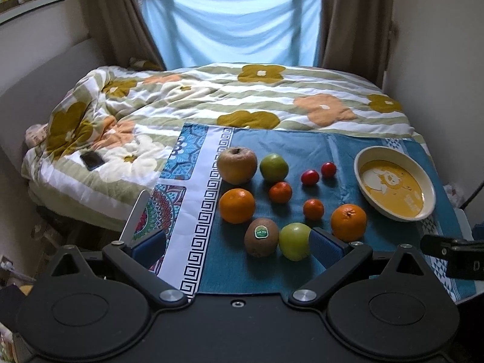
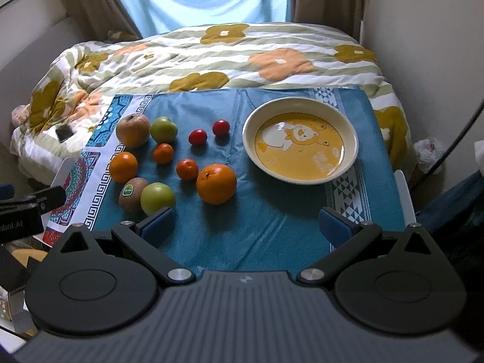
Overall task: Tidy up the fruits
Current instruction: 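Reach the right gripper to the large orange and close on it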
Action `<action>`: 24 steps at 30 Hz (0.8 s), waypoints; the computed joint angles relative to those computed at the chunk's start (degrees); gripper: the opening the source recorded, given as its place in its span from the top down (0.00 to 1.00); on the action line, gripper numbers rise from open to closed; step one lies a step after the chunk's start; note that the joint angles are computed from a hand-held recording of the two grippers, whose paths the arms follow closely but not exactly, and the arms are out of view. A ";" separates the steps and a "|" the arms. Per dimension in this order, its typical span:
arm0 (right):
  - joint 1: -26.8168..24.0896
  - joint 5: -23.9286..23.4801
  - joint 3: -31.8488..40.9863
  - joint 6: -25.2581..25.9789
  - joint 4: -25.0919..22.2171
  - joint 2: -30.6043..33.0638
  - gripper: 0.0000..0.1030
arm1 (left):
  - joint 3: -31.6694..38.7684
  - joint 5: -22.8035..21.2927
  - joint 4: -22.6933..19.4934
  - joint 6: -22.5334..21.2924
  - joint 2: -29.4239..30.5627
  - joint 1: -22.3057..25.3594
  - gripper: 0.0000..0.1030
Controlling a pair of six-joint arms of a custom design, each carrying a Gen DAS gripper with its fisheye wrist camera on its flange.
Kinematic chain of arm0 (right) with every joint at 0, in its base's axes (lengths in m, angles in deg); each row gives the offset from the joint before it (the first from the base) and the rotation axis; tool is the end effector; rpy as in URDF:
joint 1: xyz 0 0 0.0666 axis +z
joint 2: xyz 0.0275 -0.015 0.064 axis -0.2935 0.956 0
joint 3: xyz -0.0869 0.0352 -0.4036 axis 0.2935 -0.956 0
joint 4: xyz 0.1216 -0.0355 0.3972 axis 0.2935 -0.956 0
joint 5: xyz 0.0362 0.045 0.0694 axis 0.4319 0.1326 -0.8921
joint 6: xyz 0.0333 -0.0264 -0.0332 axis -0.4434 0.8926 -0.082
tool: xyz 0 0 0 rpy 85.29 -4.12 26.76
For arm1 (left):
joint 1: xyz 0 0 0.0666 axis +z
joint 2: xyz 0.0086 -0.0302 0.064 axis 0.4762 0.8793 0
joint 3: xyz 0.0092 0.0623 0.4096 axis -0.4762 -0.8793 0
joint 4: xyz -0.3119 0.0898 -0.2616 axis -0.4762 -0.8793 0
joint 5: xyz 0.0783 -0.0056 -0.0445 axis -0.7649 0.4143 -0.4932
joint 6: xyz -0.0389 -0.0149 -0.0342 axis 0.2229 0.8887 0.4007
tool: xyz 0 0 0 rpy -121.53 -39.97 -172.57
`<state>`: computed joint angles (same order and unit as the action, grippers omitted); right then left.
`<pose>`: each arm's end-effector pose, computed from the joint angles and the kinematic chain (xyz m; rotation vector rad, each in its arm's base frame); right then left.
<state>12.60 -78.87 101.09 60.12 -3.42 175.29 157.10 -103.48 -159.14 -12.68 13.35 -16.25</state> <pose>0.4709 0.2672 0.4601 -0.4700 2.4308 0.2676 0.3931 -0.3568 0.4597 -0.5225 2.3543 0.2774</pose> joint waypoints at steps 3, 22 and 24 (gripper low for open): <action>-0.53 -1.61 0.81 1.11 0.09 1.68 0.00 | 0.44 1.46 -0.49 1.77 0.96 1.24 0.02; 1.47 -0.58 10.49 -6.67 1.50 16.89 0.00 | -5.31 12.42 14.99 -13.11 4.24 14.16 0.06; 1.88 0.15 11.84 -7.98 0.89 18.47 0.00 | -5.85 14.18 16.88 -15.41 4.70 15.26 0.06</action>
<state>14.48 -78.71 112.93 52.14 -2.52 193.76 151.25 -89.29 -142.26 -28.09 18.05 -0.99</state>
